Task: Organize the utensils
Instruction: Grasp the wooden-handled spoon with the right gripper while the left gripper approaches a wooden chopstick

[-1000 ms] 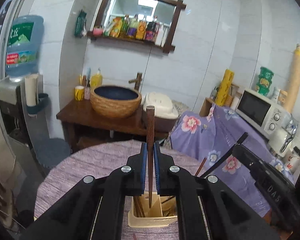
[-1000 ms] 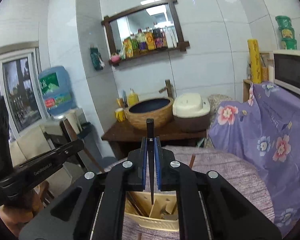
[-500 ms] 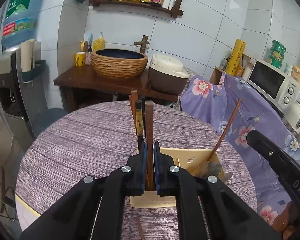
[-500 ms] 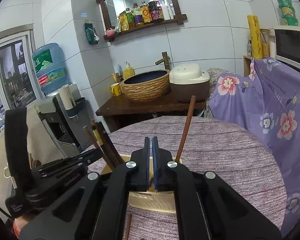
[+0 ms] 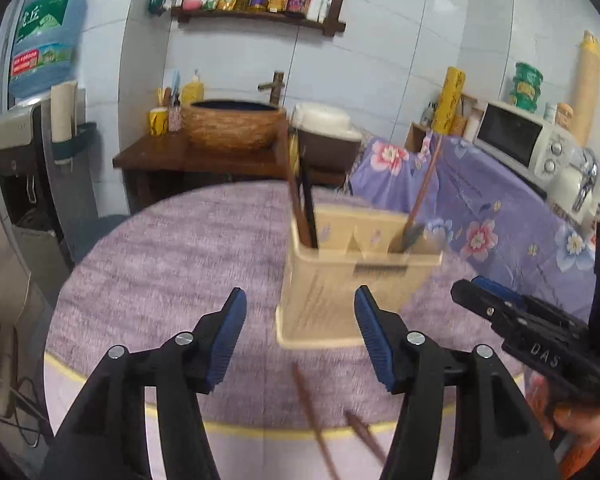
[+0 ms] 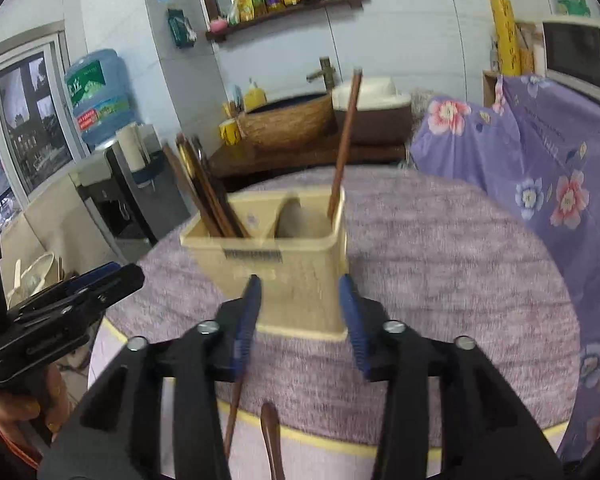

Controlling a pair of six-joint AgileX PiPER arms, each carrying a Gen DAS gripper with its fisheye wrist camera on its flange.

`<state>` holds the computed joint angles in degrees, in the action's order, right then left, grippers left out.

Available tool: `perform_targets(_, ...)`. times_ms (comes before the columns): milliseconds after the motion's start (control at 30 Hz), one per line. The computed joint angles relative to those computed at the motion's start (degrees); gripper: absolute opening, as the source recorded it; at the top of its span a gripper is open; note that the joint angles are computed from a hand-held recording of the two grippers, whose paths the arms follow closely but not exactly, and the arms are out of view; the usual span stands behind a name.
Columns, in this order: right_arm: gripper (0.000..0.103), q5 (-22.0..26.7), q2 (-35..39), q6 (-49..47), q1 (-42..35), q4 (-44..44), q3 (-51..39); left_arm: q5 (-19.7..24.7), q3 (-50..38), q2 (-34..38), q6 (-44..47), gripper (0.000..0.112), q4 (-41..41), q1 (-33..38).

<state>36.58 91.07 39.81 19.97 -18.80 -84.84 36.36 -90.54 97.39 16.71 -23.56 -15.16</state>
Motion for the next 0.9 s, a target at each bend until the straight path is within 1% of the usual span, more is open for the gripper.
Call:
perform_targets(100, 0.043, 1.9, 0.5, 0.4, 2.2, -0.5, 4.0, -0.1, 6.8, -1.4, -0.2, 0.058, 1.7, 0.6)
perform_targets(167, 0.043, 2.2, 1.3, -1.1, 3.5, 1.1, 5.9, -0.4, 10.9, -1.9, -0.6, 0.058, 2.2, 1.3)
perform_targets(233, 0.043, 2.7, 2.6, -3.5, 5.0, 3.4, 7.1, -0.7, 14.5, -2.4, 0.4, 0.058, 0.8, 2.3)
perform_targets(333, 0.043, 5.2, 5.6, -4.6, 8.0, 3.2, 6.6, -2.1, 19.1, -3.6, 0.9, 0.058, 0.7, 3.1)
perform_targets(467, 0.042, 9.6, 10.1, -6.7, 10.0, 4.2, 3.2, -3.3, 23.0, -5.1, 1.9, 0.059, 0.3, 3.4)
perform_targets(533, 0.038, 10.5, 11.5, -6.4, 10.3, 3.8, 2.2, -3.4, 23.6, -5.0, 2.6, 0.06, 0.1, 3.6)
perform_targets(600, 0.032, 11.7, 12.5, -4.5, 11.7, 0.3, 1.2, -3.2, 24.0, -4.5, 3.7, 0.061, -0.9, 3.7)
perform_targets(633, 0.024, 11.3, 12.7, -4.8, 11.9, 0.4, 1.1, -3.1, 24.0, -4.3, 3.6, 0.061, -0.8, 3.6)
perform_targets(700, 0.016, 10.5, 12.7, -4.5, 12.0, 0.2, 1.3, -3.6, 24.6, -4.0, 3.4, 0.061, -0.4, 3.0)
perform_targets(800, 0.016, 8.3, 10.9, -3.0, 11.9, -0.4, 4.4, -3.5, 24.5, -3.5, 3.3, 0.061, 0.0, 2.2)
perform_targets(900, 0.016, 5.9, 8.3, -2.5, 9.6, 1.0, 8.0, -3.2, 24.0, -2.9, 2.9, 0.061, 0.7, 1.3)
